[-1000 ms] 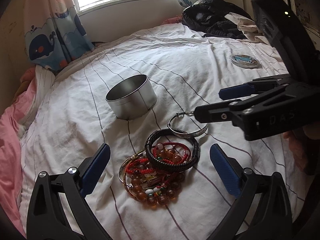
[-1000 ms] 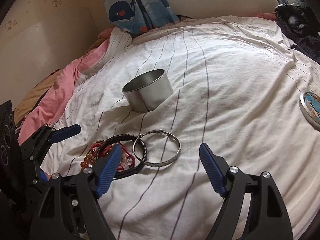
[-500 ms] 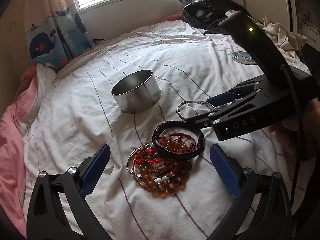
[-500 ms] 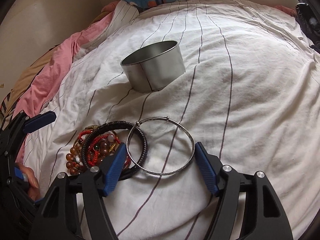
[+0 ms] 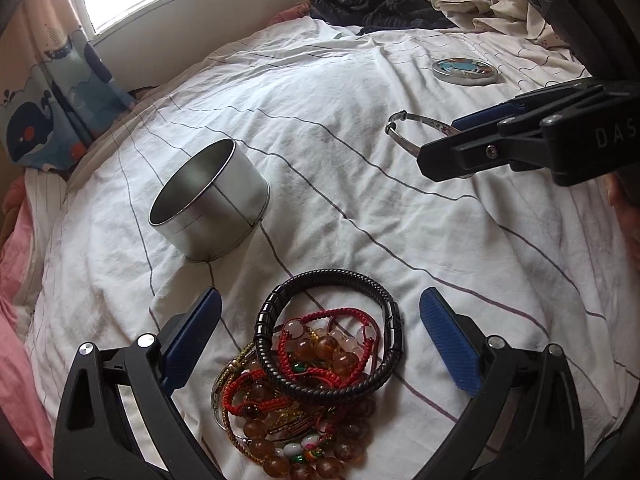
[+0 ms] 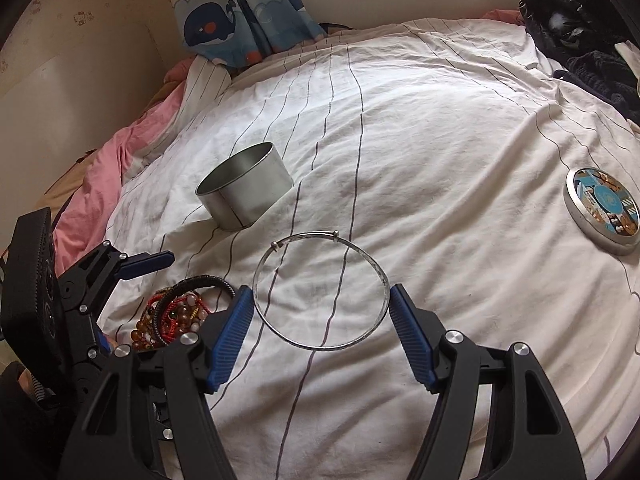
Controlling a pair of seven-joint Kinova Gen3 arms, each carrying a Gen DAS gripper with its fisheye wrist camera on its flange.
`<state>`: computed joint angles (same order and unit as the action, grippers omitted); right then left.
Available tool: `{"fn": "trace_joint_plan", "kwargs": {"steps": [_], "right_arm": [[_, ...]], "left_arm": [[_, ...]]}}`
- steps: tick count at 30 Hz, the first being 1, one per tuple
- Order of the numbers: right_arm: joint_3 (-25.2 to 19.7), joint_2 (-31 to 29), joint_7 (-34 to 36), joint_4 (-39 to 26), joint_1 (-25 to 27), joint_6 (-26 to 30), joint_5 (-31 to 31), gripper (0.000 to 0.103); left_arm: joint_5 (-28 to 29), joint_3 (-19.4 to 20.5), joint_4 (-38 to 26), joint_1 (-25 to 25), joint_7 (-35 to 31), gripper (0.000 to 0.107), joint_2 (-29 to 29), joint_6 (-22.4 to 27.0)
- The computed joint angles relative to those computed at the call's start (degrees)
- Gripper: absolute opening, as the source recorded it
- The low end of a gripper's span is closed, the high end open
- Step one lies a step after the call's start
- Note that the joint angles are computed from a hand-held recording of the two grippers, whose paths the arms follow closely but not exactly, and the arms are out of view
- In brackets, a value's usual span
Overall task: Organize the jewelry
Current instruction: 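Grasp the black braided bracelet with the left tool, drop it in the tin while right carries bangle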
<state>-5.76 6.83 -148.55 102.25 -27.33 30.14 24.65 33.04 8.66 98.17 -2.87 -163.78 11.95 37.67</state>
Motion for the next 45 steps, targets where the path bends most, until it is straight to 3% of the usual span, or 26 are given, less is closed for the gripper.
{"fn": "trace_joint_plan", "kwargs": {"steps": [3,9,19,29,34,45], "right_arm": [[0.0,-0.1,-0.3,0.3,0.0,-0.2,0.1,0.067],[0.0,0.1,-1.2,0.3,-0.6,-0.1,1.4,0.067],[-0.6,1.3,1.5,-0.2,-1.5,-1.6,1.5,0.067],[0.4,3.1,6.9,-2.8,-1.9,-3.7,-2.2,0.067],[1.7,3.9,8.3,-4.6,-2.2,-5.2,-1.5,0.067],[3.9,5.0,11.4,-6.7,-1.8,-8.5,-1.5,0.067]], "left_arm": [[0.5,0.0,-2.0,-0.9,-0.5,0.068,1.5,3.8],[3.9,0.0,-1.9,-2.7,-2.6,0.063,1.3,5.7],[15.5,-2.7,-5.4,-9.1,-1.0,0.063,1.9,15.3],[19.8,-3.3,-7.5,-9.8,1.5,0.063,2.5,13.6],[17.4,-2.7,-12.4,-7.9,7.1,0.063,5.0,10.3],[4.6,1.1,-26.3,-2.5,22.2,0.063,15.3,6.5]]}}
